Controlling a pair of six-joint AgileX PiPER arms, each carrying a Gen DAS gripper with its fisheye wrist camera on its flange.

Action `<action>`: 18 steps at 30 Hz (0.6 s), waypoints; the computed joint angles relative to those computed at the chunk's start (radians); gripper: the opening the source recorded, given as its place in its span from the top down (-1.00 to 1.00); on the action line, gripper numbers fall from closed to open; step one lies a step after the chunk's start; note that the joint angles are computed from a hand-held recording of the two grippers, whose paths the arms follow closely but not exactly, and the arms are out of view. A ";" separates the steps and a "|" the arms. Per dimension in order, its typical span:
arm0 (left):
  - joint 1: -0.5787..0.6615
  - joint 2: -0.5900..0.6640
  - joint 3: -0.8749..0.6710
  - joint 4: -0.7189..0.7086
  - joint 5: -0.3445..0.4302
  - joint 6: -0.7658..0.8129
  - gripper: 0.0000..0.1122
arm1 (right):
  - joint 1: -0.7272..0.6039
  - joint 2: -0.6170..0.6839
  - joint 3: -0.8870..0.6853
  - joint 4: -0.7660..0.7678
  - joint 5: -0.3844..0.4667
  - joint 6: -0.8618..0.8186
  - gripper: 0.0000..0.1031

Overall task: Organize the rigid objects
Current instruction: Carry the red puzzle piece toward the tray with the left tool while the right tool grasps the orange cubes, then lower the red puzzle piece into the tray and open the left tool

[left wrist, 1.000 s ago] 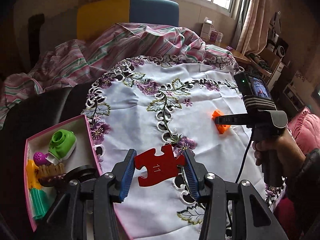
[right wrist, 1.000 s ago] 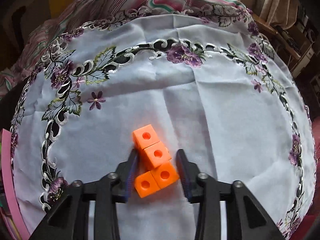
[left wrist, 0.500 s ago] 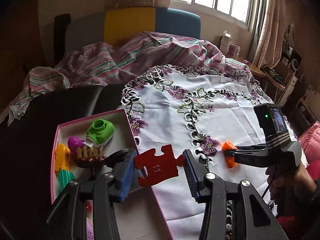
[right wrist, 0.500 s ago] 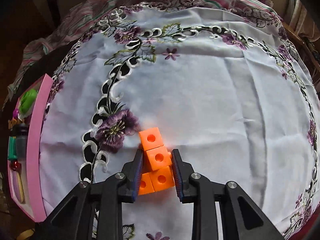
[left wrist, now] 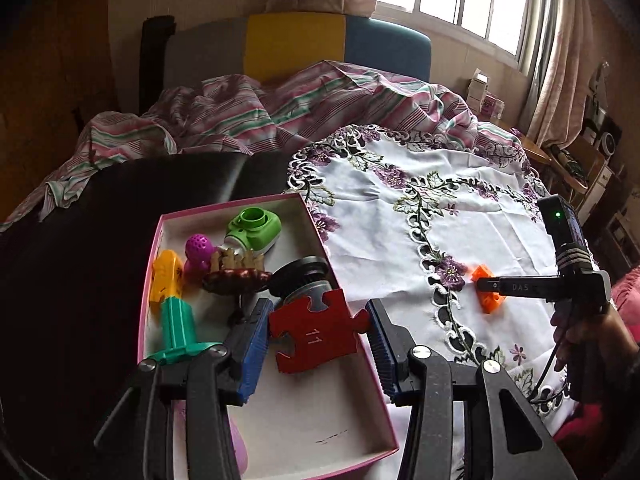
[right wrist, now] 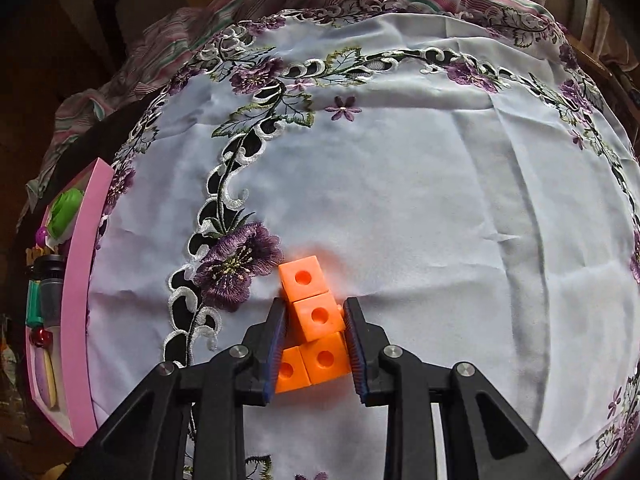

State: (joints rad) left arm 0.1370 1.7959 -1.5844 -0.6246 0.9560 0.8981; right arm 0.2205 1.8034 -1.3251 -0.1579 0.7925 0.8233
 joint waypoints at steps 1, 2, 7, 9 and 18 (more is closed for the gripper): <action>0.004 0.000 0.002 -0.002 0.001 0.003 0.15 | 0.005 0.002 -0.003 -0.007 0.003 0.005 0.45; 0.009 0.000 0.005 -0.003 0.003 0.006 0.15 | 0.008 0.006 -0.008 -0.013 0.006 0.007 0.45; 0.028 0.000 0.022 -0.006 0.003 0.015 0.15 | 0.017 0.013 -0.014 -0.030 0.011 0.013 0.45; 0.040 0.002 0.025 -0.014 0.007 0.021 0.15 | 0.022 0.014 -0.012 -0.039 0.012 0.018 0.44; 0.206 0.093 -0.083 -0.021 0.072 -0.012 0.15 | 0.051 0.037 -0.045 -0.082 0.054 0.026 0.43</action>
